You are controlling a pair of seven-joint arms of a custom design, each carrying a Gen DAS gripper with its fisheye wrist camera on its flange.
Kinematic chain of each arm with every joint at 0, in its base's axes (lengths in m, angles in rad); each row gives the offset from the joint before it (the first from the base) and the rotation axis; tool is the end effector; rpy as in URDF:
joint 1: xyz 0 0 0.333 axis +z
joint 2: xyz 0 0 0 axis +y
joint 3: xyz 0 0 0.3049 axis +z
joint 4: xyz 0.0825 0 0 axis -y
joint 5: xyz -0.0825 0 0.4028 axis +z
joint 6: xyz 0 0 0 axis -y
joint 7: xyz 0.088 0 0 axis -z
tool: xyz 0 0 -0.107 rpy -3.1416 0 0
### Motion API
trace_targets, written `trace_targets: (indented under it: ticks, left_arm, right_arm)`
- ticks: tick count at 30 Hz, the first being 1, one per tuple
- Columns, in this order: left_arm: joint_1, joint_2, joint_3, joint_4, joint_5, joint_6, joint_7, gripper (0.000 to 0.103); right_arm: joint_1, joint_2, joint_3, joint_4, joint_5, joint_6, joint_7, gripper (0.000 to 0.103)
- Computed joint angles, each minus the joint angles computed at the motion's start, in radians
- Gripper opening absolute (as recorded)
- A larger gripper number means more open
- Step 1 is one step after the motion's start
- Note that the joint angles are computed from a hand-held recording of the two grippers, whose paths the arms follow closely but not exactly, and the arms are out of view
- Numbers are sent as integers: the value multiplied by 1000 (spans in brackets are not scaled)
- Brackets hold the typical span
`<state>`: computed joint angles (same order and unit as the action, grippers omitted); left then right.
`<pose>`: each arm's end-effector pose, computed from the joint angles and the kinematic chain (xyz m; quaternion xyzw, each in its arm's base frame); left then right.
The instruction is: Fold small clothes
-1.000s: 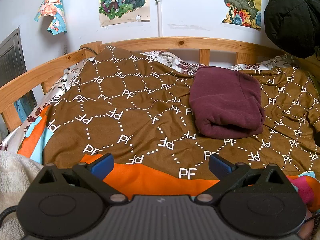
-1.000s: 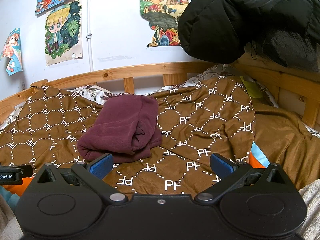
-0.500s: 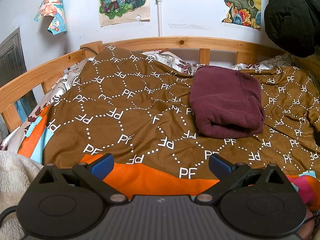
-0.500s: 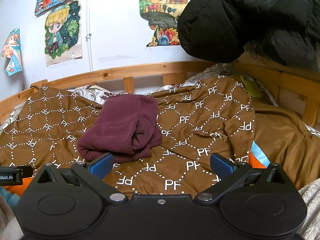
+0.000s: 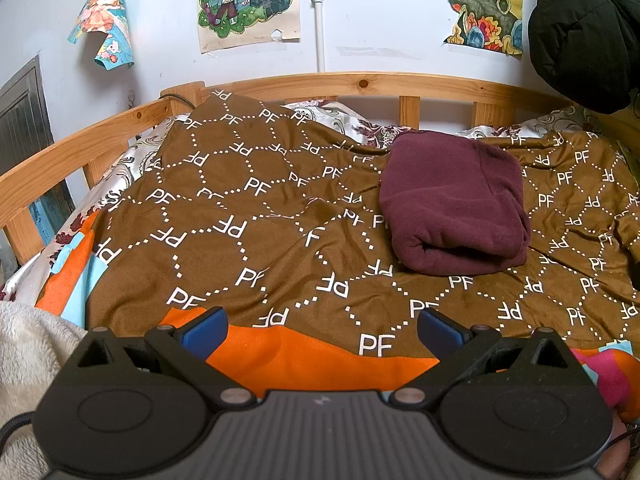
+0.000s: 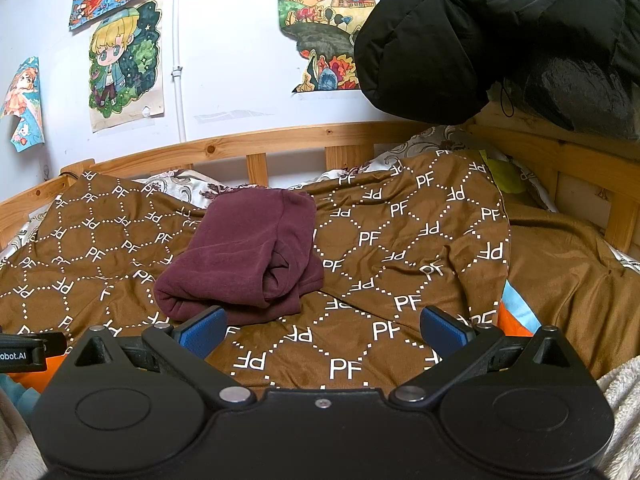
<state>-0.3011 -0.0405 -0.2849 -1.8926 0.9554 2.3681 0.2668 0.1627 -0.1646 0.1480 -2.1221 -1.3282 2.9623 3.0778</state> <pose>0.5131 -0.3320 0.5627 -0.6816 0.5706 -0.2851 0.3584 0.5065 0.2356 0.5386 -0.6021 0.5844 -0.3478 0.4184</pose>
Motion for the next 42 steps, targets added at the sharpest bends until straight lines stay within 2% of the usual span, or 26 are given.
trace_targets:
  ticks: [14,33,39,42]
  left_arm:
    - [13,-28,2,-28,-7,30,1,102]
    - [2,2,0,12,-42,-12,43,102]
    - [-2,8,3,21,-62,-23,65,102]
    - [-4,8,3,24,-65,-22,73,102]
  right_arm:
    - [1,-1,1,-4,11,-2,-9,103]
    - [5,-2,7,-12,81,-24,-69,103]
    - [15,6,4,-9,171,-42,-163,103]
    - [33,15,-1,-4,275,-65,-267,103]
